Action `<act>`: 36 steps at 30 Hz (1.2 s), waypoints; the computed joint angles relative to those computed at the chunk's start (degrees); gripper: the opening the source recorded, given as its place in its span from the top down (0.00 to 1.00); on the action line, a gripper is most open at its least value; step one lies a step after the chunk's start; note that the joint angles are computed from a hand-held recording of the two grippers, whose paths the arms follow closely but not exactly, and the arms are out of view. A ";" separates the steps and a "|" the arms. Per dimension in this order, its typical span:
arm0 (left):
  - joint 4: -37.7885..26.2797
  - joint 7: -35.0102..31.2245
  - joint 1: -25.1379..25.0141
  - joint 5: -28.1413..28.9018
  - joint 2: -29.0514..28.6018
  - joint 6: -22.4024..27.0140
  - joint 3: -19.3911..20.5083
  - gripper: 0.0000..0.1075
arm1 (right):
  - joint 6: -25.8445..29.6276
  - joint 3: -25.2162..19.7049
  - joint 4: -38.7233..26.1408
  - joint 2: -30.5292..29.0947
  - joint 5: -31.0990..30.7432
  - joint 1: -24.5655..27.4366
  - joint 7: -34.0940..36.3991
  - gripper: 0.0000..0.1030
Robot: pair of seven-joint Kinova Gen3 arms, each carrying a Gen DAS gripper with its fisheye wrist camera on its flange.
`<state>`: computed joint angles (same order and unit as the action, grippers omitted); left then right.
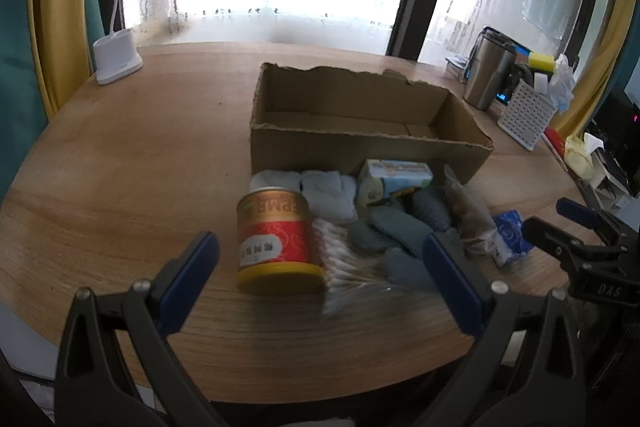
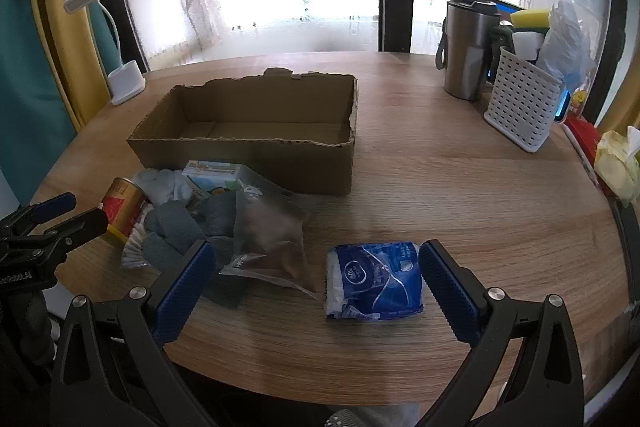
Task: Organize objects
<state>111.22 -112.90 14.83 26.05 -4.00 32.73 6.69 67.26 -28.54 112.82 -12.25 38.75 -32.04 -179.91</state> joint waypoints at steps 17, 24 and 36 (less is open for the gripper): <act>-0.10 0.98 0.29 -0.65 0.01 -0.30 0.22 0.05 | -0.01 0.04 0.16 -0.11 0.05 -0.03 -0.16 0.00; -0.19 1.14 0.28 -0.75 0.08 -0.19 0.22 0.05 | -0.11 0.01 0.26 -0.31 -0.05 0.12 -0.02 0.00; 0.30 0.75 0.24 -0.54 -0.47 -0.46 -0.02 0.05 | 0.08 -0.18 0.13 -0.17 -0.16 0.12 -0.08 0.00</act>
